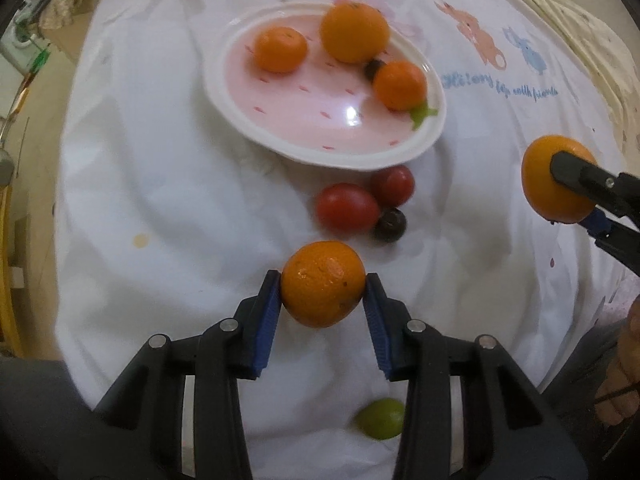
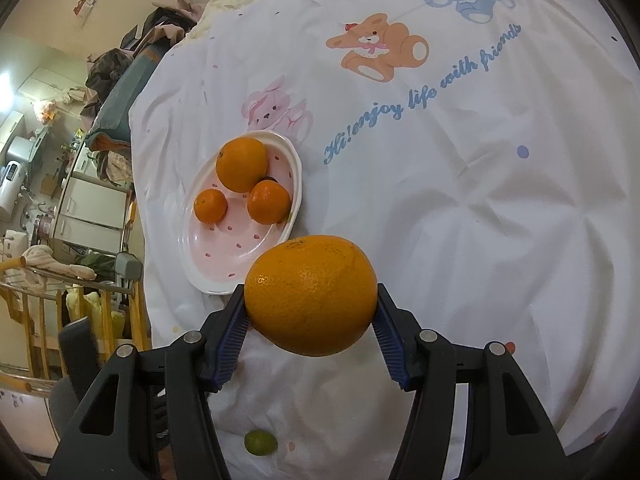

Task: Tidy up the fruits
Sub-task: 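Close the left gripper around the small orange beside the tomatoes, then carry the large orange with the right gripper while the left carries the small orange onto the plate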

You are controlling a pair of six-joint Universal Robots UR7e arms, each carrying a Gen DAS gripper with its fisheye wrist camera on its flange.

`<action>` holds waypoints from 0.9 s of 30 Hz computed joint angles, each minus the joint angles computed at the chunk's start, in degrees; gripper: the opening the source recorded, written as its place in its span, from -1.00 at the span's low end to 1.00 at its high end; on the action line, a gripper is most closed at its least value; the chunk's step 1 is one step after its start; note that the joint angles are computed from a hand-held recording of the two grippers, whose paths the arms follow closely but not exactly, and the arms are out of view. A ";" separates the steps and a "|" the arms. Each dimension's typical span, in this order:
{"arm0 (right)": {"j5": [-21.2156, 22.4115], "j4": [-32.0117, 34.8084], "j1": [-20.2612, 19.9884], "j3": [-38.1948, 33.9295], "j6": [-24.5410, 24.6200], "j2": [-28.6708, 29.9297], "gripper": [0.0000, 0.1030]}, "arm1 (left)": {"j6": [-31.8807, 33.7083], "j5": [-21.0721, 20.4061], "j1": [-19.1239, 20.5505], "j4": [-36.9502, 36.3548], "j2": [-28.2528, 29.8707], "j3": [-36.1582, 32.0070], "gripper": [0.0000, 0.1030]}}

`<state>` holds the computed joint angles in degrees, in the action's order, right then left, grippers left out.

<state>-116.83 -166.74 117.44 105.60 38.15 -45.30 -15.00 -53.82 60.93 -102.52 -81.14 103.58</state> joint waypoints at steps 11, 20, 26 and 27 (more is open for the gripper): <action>2.64 -4.45 -0.12 1.84 -0.14 -1.43 0.20 | -4.57 3.51 0.72 0.35 -2.38 -1.89 -0.29; -0.11 -9.54 1.57 2.36 -2.85 -2.43 0.20 | -5.00 6.85 0.16 -0.93 -1.81 -6.57 -0.29; -3.12 -14.12 3.29 1.47 -8.63 -2.16 0.20 | -2.24 8.17 -0.99 -3.44 -0.28 -9.24 -0.29; -3.37 -14.40 3.40 1.13 -9.74 -2.03 0.20 | -0.96 8.54 -1.32 -4.57 -0.02 -9.38 -0.29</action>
<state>-120.20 -181.13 120.85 106.72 28.41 -47.33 -15.96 -45.27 59.61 -107.09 -81.15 94.20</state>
